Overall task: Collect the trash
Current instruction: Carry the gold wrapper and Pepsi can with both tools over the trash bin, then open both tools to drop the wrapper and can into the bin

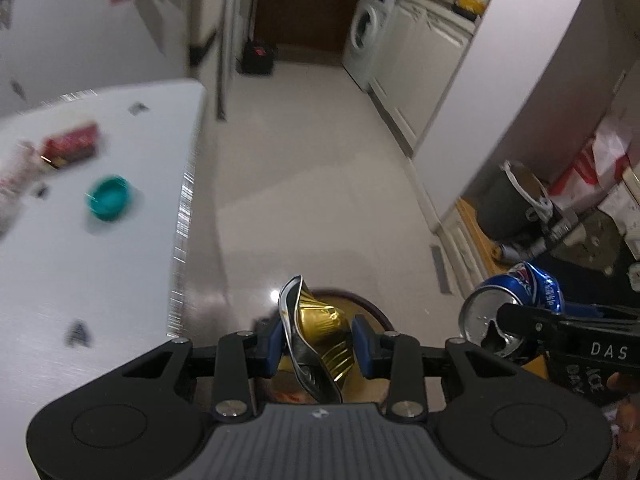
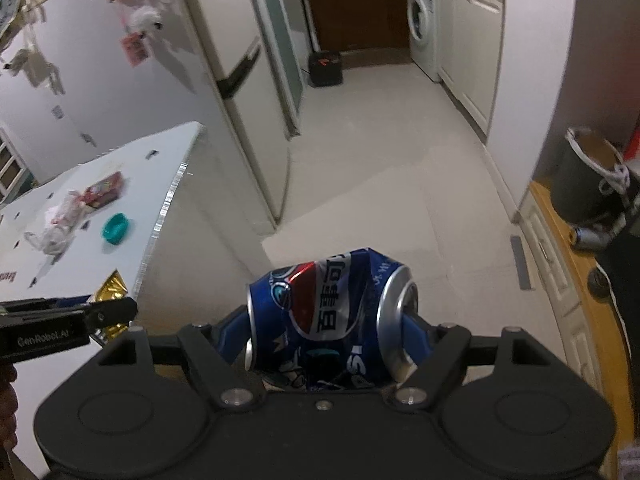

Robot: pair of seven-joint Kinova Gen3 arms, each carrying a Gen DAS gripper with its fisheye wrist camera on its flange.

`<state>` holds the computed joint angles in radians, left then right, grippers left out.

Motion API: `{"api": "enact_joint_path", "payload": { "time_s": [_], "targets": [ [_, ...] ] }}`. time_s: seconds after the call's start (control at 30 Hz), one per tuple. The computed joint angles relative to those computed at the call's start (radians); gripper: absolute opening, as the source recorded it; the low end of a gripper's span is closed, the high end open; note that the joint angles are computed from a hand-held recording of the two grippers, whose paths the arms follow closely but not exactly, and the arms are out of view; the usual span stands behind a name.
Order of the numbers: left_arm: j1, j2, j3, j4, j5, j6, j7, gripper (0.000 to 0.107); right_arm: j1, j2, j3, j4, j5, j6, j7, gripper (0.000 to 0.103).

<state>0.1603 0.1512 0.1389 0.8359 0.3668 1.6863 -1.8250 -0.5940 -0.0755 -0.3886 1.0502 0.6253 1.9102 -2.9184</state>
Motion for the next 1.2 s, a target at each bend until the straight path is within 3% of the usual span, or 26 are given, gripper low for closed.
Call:
{"api": "enact_joint_path", "payload": {
  "time_s": [0.23,0.43,0.93,0.97,1.0,1.07,1.2],
  "targets": [
    [0.080,0.087,0.030,0.086,-0.018,0.000,0.077,0.037,0.095,-0.085,0.039,0.145,-0.143,-0.073,-0.013,0.078],
    [0.167,0.147,0.043,0.195,-0.113,-0.073,0.059,0.037,0.190,-0.142,0.102,0.286,-0.280,-0.199,0.031,0.078],
    [0.254,0.234,0.048,0.329,-0.191,-0.214,0.060,0.038,0.370,-0.192,0.186,0.554,-0.471,-0.464,0.157,0.078],
    [0.255,0.238,0.046,0.330,-0.198,-0.214,0.063,0.043,0.377,-0.193,0.194,0.569,-0.482,-0.482,0.165,0.078],
    [0.260,0.246,0.044,0.327,-0.208,-0.210,0.073,0.058,0.384,-0.193,0.200,0.584,-0.491,-0.500,0.175,0.078],
    [0.262,0.250,0.041,0.328,-0.221,-0.208,0.080,0.073,0.394,-0.188,0.208,0.603,-0.502,-0.526,0.197,0.078],
    [0.250,0.246,0.038,0.342,-0.230,-0.199,0.073,0.081,0.411,-0.184,0.230,0.643,-0.529,-0.577,0.245,0.078]
  ]
}}
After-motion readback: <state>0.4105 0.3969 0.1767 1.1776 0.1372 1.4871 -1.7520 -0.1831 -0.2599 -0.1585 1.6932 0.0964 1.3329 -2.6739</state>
